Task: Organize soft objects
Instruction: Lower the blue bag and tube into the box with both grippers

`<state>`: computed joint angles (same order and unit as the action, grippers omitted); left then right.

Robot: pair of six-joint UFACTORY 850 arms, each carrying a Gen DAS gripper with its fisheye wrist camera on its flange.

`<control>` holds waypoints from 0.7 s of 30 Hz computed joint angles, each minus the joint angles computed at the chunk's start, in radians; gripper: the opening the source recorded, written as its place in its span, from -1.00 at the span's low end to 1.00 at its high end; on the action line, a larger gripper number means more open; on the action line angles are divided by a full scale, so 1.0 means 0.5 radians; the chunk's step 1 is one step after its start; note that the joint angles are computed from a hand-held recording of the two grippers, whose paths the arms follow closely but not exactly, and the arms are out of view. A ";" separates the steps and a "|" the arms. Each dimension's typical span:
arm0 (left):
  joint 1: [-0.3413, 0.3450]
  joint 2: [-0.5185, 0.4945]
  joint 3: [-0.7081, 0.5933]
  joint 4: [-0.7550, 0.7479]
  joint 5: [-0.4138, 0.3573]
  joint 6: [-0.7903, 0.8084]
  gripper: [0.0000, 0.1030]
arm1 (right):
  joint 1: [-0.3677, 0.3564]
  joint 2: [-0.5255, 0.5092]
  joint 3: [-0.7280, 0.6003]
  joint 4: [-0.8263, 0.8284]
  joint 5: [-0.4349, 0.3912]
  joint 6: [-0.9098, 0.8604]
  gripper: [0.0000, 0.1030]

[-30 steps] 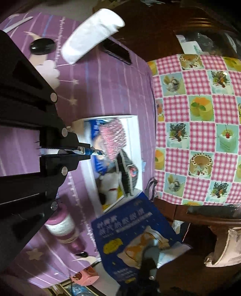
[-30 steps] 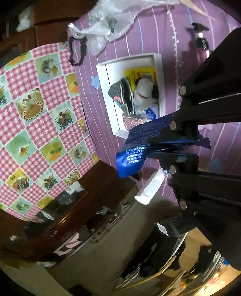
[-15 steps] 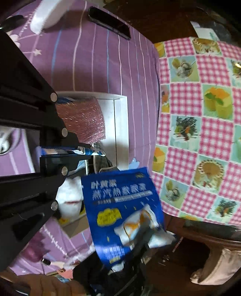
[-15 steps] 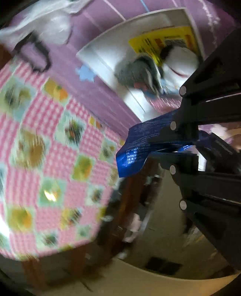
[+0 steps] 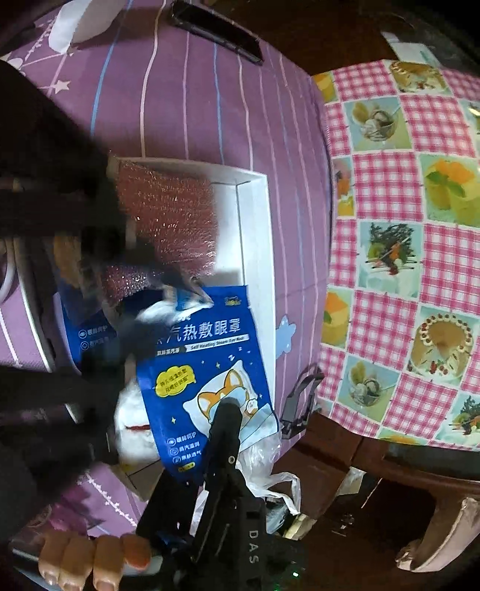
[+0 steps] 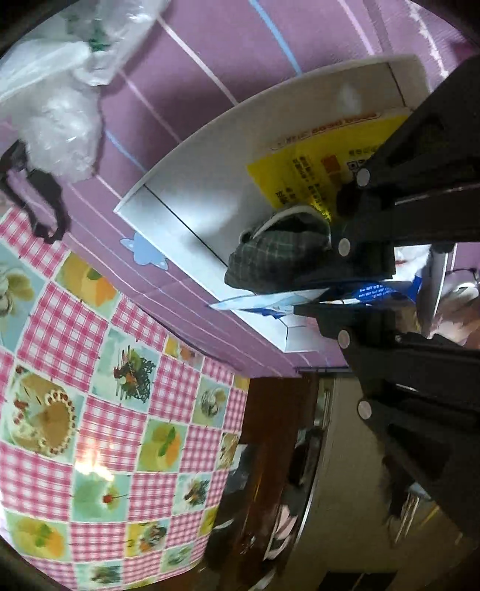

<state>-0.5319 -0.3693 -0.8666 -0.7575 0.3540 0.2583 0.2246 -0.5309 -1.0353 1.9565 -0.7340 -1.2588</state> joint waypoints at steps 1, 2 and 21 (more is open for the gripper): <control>-0.015 0.010 0.021 0.022 0.059 -0.036 0.42 | 0.004 0.013 -0.002 -0.037 0.028 0.013 -0.76; -0.024 0.016 0.027 0.016 0.089 -0.040 0.48 | 0.011 0.038 -0.010 -0.108 0.093 0.048 -0.71; -0.139 0.109 0.082 -0.303 0.257 0.229 0.57 | 0.157 0.434 0.138 -0.490 0.746 -0.063 0.20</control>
